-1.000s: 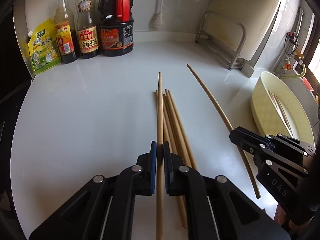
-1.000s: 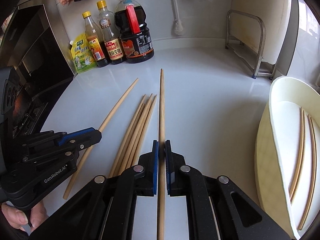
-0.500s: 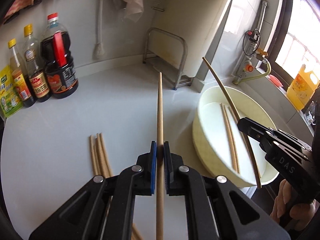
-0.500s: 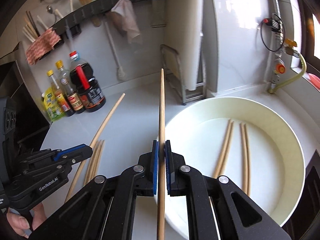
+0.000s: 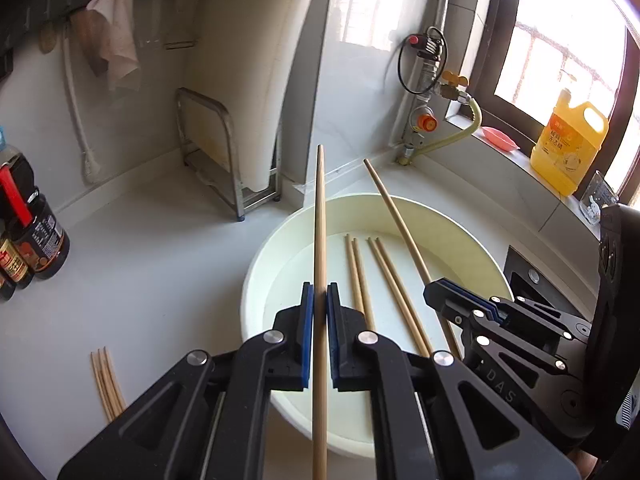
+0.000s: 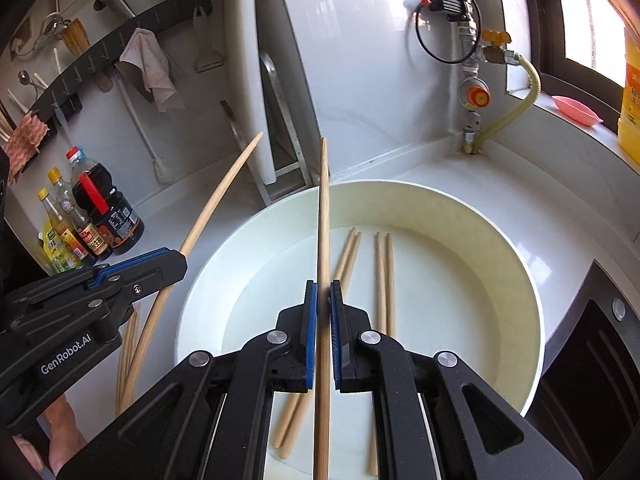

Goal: Organize utensils
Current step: 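Lift both held chopsticks and carry them over the cream basin, then open the left tool over the basin while the right tool opens too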

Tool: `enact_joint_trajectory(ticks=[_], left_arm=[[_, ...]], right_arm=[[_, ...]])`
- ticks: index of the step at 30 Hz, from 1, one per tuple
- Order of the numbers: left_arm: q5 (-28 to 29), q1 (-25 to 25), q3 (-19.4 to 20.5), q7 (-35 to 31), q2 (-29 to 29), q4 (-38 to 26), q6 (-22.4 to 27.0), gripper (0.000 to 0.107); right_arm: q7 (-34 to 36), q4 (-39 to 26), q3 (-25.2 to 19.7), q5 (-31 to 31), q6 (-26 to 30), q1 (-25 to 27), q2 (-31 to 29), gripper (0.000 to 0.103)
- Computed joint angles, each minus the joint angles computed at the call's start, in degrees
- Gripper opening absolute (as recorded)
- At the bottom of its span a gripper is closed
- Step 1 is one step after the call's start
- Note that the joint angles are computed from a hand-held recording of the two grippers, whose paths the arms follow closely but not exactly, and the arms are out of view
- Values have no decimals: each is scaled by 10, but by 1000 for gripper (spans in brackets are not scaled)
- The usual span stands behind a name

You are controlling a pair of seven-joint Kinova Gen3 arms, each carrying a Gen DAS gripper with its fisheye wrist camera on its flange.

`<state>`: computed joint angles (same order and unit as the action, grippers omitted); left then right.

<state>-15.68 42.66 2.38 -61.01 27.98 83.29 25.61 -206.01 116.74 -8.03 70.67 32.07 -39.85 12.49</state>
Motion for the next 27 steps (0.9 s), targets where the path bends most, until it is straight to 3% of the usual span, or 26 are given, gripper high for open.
enact_joint_trajectory(ticks=[8,13,14,19,27], left_arm=[[32,-8,31,-48,64,-87,52,8],[36,4,15,-48,89,-119,83,8],[37,4,12,-45,89,-117,83,9],[14,25,-18,-11,70,-84,57,40],[-2,18,-24,23,30,-29,31,41]], right_arm=[[-3,25,18,-24,-51,35,0,6],[27,21,27,-54,-68,37,7,6],[32,19,30,-61,-68,36,7,7],[11,18,36,-44,-49,18,2,12],[6,15,27,-34,-50,19,-1,12]])
